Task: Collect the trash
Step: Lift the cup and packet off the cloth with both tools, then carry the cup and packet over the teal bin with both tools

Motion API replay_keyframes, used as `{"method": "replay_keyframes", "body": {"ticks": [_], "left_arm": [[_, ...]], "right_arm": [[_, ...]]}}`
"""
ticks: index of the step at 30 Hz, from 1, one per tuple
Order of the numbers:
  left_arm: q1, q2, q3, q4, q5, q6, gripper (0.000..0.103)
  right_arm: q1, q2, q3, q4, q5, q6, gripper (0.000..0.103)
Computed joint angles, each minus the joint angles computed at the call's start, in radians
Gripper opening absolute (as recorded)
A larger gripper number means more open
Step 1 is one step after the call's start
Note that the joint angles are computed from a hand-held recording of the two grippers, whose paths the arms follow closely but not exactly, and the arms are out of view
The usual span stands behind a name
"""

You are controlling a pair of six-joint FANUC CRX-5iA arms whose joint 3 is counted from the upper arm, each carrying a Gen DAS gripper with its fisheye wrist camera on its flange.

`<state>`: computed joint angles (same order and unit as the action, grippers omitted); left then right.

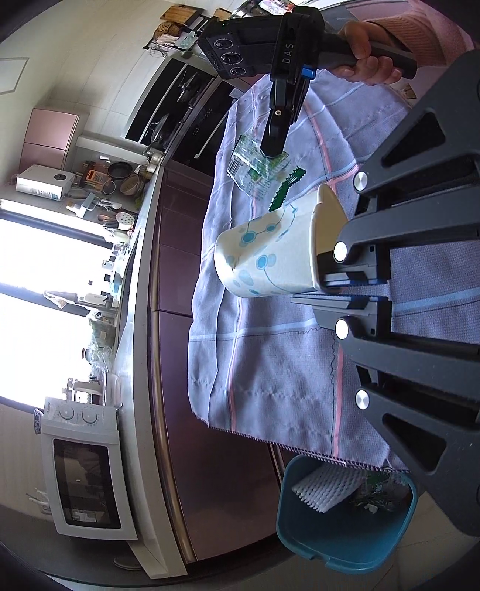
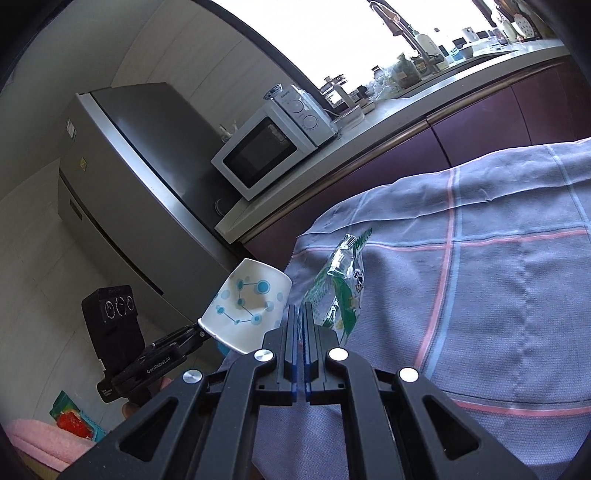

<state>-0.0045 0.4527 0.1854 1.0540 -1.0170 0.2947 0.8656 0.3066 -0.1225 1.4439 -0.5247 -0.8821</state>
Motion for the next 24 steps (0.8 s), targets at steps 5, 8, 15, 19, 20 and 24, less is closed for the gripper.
{"method": "replay_keyframes", "body": {"ticks": [5,8,15,19,20,24], "left_arm": [[0.018,-0.002,0.001,0.01,0.008,-0.003,0.004],[0.032,-0.006,-0.003,0.012,0.014,-0.002,0.004],[0.052,-0.008,-0.005,0.011,0.03,0.007,0.004],[0.06,-0.011,-0.01,0.01,0.044,0.008,0.003],[0.062,-0.011,-0.011,0.01,0.048,0.007,0.003],[0.069,-0.017,-0.018,0.011,0.06,0.005,0.004]], "right_arm": [[-0.008,0.033,0.046,-0.011,0.04,0.036,0.002],[-0.01,0.051,0.069,-0.02,0.06,0.059,0.002],[-0.019,0.093,0.124,-0.043,0.111,0.104,0.002],[-0.03,0.122,0.162,-0.07,0.142,0.14,0.002],[-0.032,0.126,0.166,-0.073,0.15,0.146,0.002],[-0.035,0.145,0.191,-0.093,0.172,0.174,0.002]]}}
